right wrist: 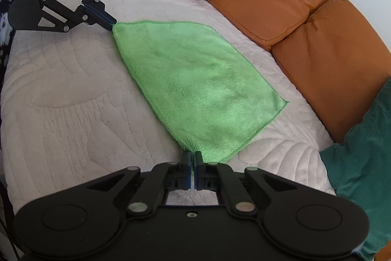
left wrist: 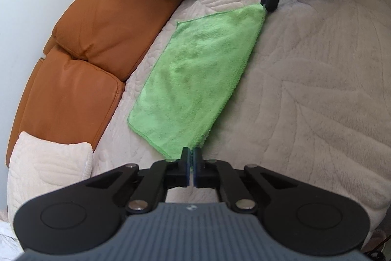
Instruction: Fold towel
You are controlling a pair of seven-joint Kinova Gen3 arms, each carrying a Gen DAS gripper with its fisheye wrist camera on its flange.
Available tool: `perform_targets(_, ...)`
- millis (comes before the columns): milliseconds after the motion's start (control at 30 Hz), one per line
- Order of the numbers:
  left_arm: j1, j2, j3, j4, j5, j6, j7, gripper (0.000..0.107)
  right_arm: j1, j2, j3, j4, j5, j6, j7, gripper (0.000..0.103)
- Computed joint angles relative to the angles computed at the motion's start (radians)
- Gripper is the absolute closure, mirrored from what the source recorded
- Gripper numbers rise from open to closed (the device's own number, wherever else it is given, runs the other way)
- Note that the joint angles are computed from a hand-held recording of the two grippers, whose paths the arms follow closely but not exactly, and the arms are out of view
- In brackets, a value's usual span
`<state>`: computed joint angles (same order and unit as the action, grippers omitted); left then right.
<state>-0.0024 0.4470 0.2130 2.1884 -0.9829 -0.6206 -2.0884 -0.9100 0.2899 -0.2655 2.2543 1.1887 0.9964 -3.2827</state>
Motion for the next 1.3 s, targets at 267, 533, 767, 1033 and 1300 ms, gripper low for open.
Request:
perform_targets(267, 0.030, -0.009, -0.003, -0.025, 0.038, 0.013, 0.000, 0.105, 0.004, -0.013, 0.010, -0.036, -0.008, 0.079, 0.021, 0.102)
perform_targets(533, 0.191, 0.026, -0.030, -0.175, 0.294, 0.125, 0.003, 0.105, 0.097, 0.015, 0.067, -0.105, 0.053, 0.113, 0.086, 0.102)
perform_targets(767, 0.276, 0.131, 0.008, -0.385, 0.519, 0.287, -0.018, 0.105, 0.222, 0.080, 0.132, -0.135, 0.183, 0.052, 0.078, 0.102)
perform_targets(1033, 0.372, 0.259, -0.042, -0.557, 0.669, 0.330, -0.094, 0.104, 0.342, 0.164, 0.159, -0.106, 0.360, -0.041, -0.122, 0.102)
perform_targets(1300, 0.443, 0.325, -0.119, -0.624, 0.774, 0.322, -0.152, 0.100, 0.375, 0.206, 0.146, -0.112, 0.416, -0.027, -0.162, 0.100)
